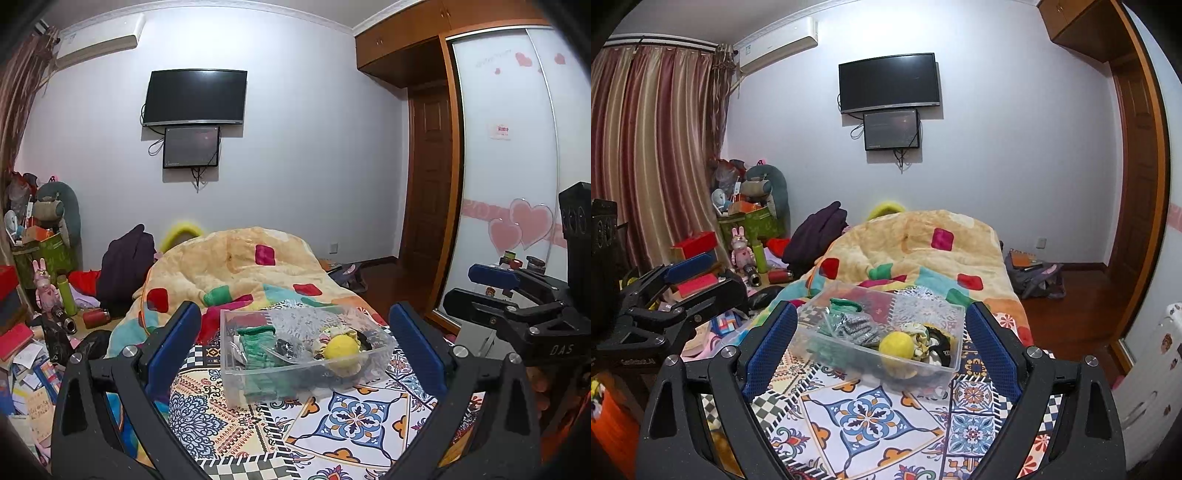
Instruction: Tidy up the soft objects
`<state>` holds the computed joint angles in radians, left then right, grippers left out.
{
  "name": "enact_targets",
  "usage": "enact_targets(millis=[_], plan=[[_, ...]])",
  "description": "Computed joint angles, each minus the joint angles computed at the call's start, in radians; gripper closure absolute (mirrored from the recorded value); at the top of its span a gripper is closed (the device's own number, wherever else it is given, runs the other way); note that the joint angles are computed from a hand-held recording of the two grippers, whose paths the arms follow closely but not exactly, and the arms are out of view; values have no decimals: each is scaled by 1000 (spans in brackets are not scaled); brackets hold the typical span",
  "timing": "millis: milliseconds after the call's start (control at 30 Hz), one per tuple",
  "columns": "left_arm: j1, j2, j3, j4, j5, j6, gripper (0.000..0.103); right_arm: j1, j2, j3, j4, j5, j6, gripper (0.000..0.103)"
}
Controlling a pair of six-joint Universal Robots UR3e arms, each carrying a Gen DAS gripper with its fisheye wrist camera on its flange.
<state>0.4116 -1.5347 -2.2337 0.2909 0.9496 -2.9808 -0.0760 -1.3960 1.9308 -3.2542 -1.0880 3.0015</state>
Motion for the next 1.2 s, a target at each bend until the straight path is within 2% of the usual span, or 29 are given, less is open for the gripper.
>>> enact_targets(millis=[400, 833, 1200], plan=[[-5, -4, -6, 9, 2, 1, 0, 2, -5, 7, -4, 5, 6, 11], [14, -1, -8, -24, -50, 8, 0, 1, -4, 7, -5, 5, 7, 11], [6, -10, -4, -31, -27, 0, 0, 4, -4, 15, -9, 3, 8, 11]])
